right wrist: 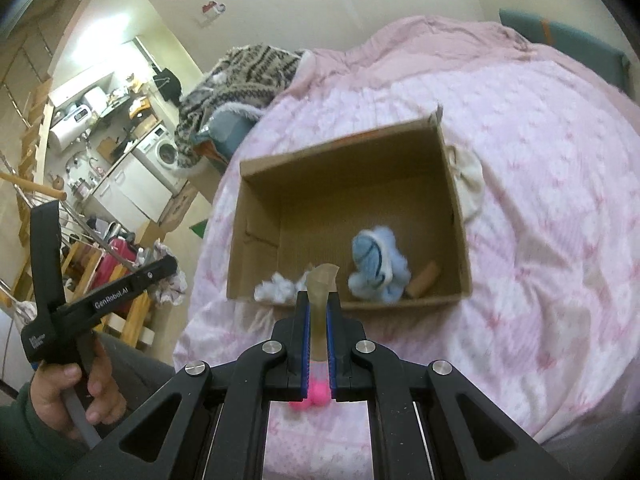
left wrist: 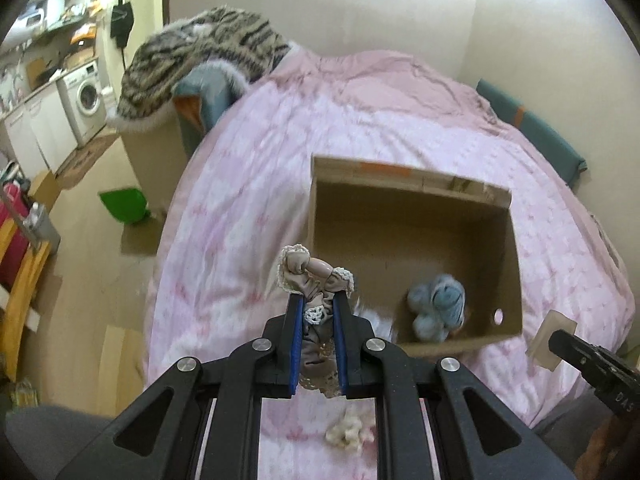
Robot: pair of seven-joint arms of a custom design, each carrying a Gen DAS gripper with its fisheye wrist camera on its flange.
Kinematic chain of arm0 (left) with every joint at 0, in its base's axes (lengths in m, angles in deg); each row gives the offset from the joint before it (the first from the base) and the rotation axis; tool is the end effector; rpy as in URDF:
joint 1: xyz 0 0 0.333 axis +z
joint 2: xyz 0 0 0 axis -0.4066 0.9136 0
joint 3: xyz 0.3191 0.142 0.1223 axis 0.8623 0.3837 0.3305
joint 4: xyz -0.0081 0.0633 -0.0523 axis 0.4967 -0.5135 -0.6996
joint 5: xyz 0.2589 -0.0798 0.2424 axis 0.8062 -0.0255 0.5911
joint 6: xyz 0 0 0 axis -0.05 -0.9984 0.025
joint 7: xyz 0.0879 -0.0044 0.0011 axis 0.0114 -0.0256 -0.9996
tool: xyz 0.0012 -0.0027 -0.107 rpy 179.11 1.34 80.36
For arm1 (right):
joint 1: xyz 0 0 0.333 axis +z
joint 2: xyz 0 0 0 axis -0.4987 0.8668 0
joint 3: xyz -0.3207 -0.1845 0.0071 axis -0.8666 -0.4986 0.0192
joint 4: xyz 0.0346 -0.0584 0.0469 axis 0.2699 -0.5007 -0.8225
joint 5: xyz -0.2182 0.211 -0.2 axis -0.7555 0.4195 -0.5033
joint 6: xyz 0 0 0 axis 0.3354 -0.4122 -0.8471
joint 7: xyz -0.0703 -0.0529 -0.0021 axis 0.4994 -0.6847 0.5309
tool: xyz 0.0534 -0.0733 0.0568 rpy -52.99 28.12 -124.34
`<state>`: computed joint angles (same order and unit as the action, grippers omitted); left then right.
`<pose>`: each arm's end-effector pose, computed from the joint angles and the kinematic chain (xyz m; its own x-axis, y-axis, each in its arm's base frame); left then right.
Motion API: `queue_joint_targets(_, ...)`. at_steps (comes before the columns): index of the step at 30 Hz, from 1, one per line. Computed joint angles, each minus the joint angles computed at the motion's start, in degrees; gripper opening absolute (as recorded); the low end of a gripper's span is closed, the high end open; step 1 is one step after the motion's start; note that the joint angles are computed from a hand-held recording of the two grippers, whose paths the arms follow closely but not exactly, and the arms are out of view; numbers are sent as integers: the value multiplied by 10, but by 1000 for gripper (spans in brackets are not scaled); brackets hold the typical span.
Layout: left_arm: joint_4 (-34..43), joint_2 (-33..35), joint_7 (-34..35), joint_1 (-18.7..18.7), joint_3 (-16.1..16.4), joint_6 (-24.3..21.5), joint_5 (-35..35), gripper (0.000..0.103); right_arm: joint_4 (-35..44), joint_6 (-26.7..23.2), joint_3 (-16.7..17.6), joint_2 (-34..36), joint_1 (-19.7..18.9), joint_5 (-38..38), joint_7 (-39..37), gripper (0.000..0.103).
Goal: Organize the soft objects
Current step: 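Carry the scrunchies and tan piece over the box with both tools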
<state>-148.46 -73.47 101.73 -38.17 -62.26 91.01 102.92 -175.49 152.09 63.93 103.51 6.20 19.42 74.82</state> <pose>0.4725 -0.2695 0.5602 0.2131 -0.9736 0.0813 -0.7292 -0.2139 -0.6501 0.4774 0.4343 0.5212 0.3690 -0.8311 -0.4162 -0.7879 -0.0421 -0.6144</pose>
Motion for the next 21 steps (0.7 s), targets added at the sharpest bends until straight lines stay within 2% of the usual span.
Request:
queue_joint_targets(9,75,60,5,-3,14,8,56,13,69,-14,-44,41,8,-42,20,9)
queue_joint_targets(13,90,91,-27,-11,27,26,103,13,88,-18,-62,67,10,-57,37,9)
queue_joint_targets(17,94,123,-9,-14,36,57,87,13,93,-28,-36,86,-20,-13,42,9)
queue_joint_targets(19,91,134,2,-14,40,72,73,13,98,-35,-56,90,-4,-25,59,9)
queue_joint_targets(21,85,143,16,-11,43,94,48,13,103,-37,-55,95,-6,-27,60,9)
